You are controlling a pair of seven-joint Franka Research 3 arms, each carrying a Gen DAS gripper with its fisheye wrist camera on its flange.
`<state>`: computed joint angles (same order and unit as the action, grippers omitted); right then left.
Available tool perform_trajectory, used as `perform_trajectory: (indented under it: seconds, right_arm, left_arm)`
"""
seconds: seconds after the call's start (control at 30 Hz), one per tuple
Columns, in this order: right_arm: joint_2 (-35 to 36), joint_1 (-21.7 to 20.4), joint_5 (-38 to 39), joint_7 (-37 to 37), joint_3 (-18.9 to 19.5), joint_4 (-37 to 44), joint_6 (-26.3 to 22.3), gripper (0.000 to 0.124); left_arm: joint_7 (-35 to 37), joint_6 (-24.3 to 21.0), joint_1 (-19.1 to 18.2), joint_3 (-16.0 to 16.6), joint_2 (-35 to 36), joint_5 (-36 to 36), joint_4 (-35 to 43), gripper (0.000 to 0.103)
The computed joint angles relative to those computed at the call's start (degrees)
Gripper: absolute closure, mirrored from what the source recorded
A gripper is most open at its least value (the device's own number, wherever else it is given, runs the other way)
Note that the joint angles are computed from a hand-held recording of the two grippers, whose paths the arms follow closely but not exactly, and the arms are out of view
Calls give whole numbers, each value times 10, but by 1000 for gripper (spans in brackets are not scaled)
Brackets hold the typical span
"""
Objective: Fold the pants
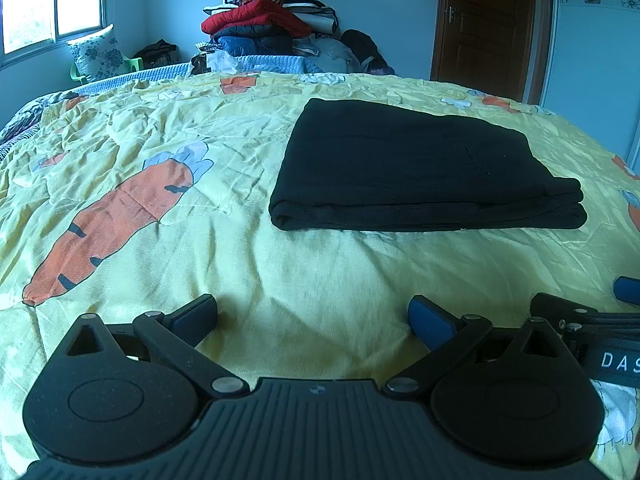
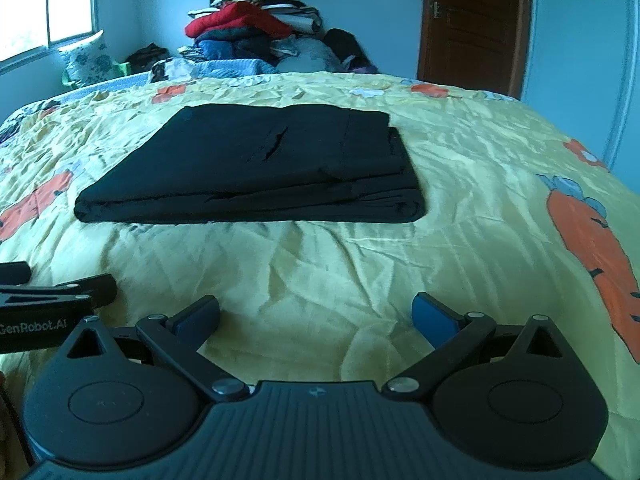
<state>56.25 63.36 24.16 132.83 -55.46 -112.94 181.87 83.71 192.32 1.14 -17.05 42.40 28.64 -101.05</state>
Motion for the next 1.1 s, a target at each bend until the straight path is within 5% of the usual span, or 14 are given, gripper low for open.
perform_trajectory:
  seconds: [1.1]
  right_arm:
    - [-7, -5, -4, -1, 6, -2, 3, 21]
  left_arm:
    - [-1, -1, 1, -2, 1, 1, 1, 0]
